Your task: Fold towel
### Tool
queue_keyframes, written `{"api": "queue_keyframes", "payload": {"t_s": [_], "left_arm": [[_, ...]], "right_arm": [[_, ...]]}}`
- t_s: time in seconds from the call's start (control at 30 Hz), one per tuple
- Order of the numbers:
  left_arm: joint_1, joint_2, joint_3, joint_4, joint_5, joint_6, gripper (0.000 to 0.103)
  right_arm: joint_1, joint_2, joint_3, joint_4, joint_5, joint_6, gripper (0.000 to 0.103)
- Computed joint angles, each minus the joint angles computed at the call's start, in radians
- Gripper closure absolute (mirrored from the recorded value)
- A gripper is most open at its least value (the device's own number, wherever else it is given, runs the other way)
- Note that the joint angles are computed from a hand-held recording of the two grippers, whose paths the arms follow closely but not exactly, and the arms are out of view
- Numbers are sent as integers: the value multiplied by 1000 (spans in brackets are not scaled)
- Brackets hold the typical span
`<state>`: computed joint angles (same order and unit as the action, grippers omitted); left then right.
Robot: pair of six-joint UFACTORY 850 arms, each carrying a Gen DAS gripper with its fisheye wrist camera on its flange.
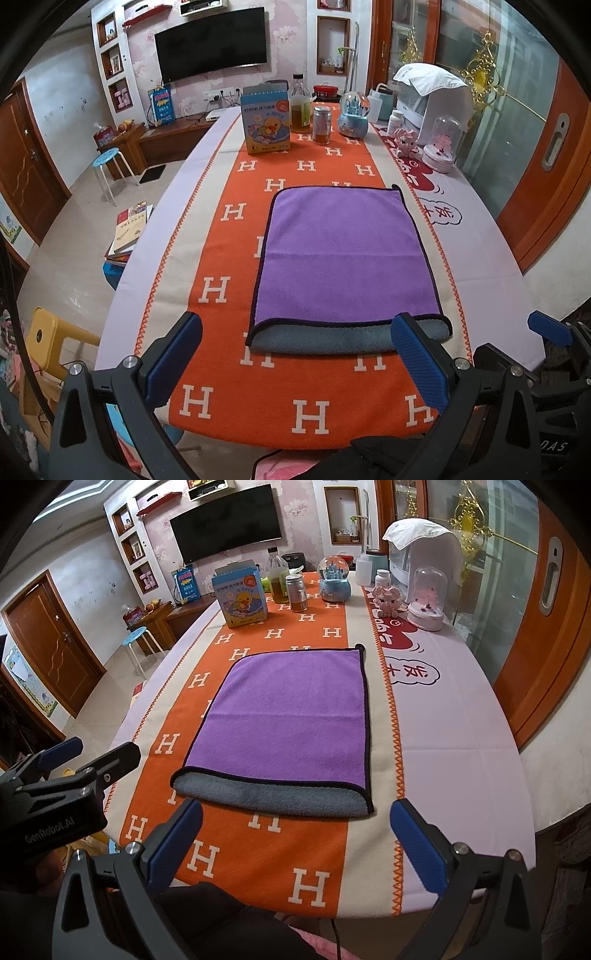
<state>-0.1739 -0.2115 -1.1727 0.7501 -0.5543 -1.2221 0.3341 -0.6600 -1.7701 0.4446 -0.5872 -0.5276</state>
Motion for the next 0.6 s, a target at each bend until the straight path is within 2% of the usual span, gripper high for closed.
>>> {"api": "queue_keyframes", "payload": {"t_s": [0.27, 0.6], "left_arm": [[9, -31, -26, -106, -5, 91, 1], [44, -57, -25, -279, 34, 245, 1]], "right_arm": [[1, -11, -6, 6, 2, -20, 1], [9, -43, -19, -46, 9, -1, 1]]}}
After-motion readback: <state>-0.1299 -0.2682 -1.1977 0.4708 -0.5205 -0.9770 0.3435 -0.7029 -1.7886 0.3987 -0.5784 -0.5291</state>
